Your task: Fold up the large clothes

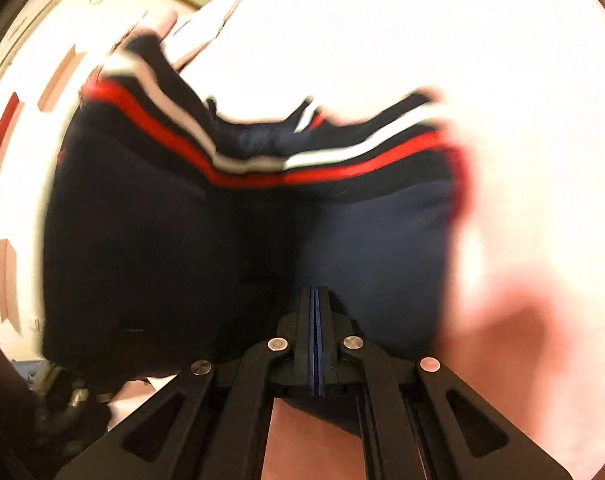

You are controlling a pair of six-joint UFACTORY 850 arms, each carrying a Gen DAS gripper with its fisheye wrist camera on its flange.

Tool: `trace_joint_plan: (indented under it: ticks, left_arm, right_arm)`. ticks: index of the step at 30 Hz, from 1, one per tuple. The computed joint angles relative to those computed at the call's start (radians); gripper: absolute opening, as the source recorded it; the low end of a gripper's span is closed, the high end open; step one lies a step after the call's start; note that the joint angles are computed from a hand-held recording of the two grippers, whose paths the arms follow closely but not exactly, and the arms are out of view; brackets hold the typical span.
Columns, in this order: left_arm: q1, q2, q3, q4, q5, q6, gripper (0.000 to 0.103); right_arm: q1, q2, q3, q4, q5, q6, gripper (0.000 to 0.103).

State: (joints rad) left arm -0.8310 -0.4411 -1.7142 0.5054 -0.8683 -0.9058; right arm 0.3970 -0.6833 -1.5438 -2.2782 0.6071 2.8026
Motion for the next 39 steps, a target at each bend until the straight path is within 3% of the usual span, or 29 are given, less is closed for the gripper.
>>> trace_joint_plan:
  ticks: [8,11,14,18,23,26,27,28,32,39]
  left_arm:
    - [-0.073,-0.185,-0.208,-0.050,-0.141,0.152,0.022]
    - [-0.084,-0.200,-0.227,-0.068,-0.146,0.149,0.035]
    - [-0.070,-0.162,-0.187,-0.186,-0.082,0.139,0.056]
    - [-0.045,-0.105,-0.131,-0.270,-0.060,0.144,0.061]
    - [-0.053,-0.045,-0.069,-0.268,-0.074,0.091,0.061]
    - [-0.049,-0.027,-0.053,-0.274,-0.080,0.057,0.061]
    - [-0.048,-0.021,-0.048,-0.273,-0.080,0.040,0.061]
    - [-0.046,-0.017,-0.044,-0.270,-0.077,0.027,0.061]
    - [-0.051,0.003,-0.038,-0.261,-0.072,-0.023,0.061]
    - [-0.049,0.003,-0.054,-0.273,-0.080,-0.018,0.061]
  right_arm:
    - [-0.098,0.091,0.115,0.076,0.010,-0.106,0.000]
    - [-0.110,0.114,0.137,0.133,0.004,-0.160,0.002]
    - [-0.128,0.110,0.123,0.208,0.053,-0.206,0.003]
    - [-0.121,0.077,0.073,0.291,0.134,-0.228,0.023]
    - [-0.101,0.032,-0.003,0.286,0.186,-0.209,0.036]
    - [-0.077,-0.008,-0.065,0.221,0.202,-0.177,0.031]
    - [-0.071,-0.012,-0.076,0.214,0.198,-0.189,0.015]
    - [-0.064,-0.011,-0.080,0.207,0.181,-0.207,0.007]
    - [-0.056,0.040,-0.064,0.118,0.119,-0.162,0.004]
    - [-0.072,0.072,-0.038,-0.160,0.146,0.145,0.004]
